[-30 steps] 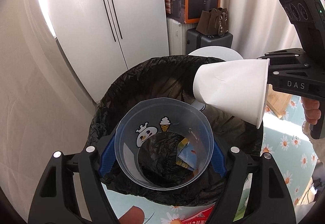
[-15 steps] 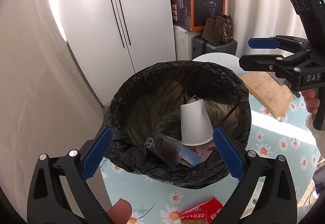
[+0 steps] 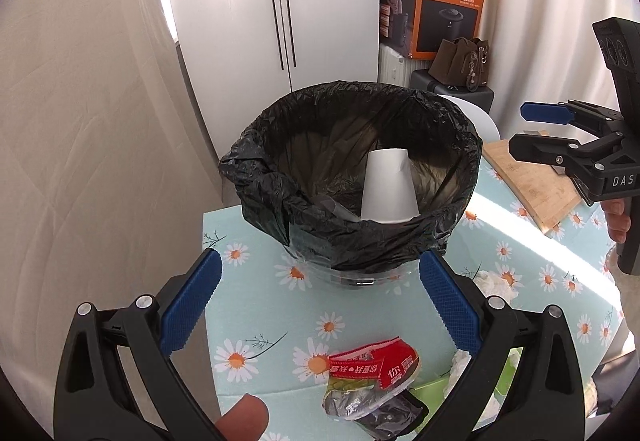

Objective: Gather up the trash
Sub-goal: 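Move both grippers toward the crumpled tissues on the green trays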

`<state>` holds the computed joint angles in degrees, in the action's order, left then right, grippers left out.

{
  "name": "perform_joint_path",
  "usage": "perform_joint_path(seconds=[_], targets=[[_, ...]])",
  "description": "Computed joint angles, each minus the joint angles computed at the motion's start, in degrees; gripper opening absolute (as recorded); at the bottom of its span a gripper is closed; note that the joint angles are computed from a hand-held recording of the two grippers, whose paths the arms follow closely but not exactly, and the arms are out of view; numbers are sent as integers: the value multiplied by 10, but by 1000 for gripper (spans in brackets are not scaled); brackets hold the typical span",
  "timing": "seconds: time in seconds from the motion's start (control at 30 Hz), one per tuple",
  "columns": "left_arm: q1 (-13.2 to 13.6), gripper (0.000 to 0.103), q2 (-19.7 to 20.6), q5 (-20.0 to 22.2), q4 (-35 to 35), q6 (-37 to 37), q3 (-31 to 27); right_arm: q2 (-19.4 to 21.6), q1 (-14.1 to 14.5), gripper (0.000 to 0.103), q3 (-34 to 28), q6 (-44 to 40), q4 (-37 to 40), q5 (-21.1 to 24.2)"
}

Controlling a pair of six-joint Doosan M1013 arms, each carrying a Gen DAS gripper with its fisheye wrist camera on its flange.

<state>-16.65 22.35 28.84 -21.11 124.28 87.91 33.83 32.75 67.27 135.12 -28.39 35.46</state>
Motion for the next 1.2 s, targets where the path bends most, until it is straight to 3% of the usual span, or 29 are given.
perform_joint_path(seconds=[0.4,0.73,1.2], targets=[[4,97,-28,-18,48,-83,62,-19,14,88,44,-12,21,14],[4,97,-40,-25,50,-110,100,-28,20,88,85,-18,48,35],[-8,97,-53,-23,104,-167,141,-17,8,88,109,-60,116,59]])
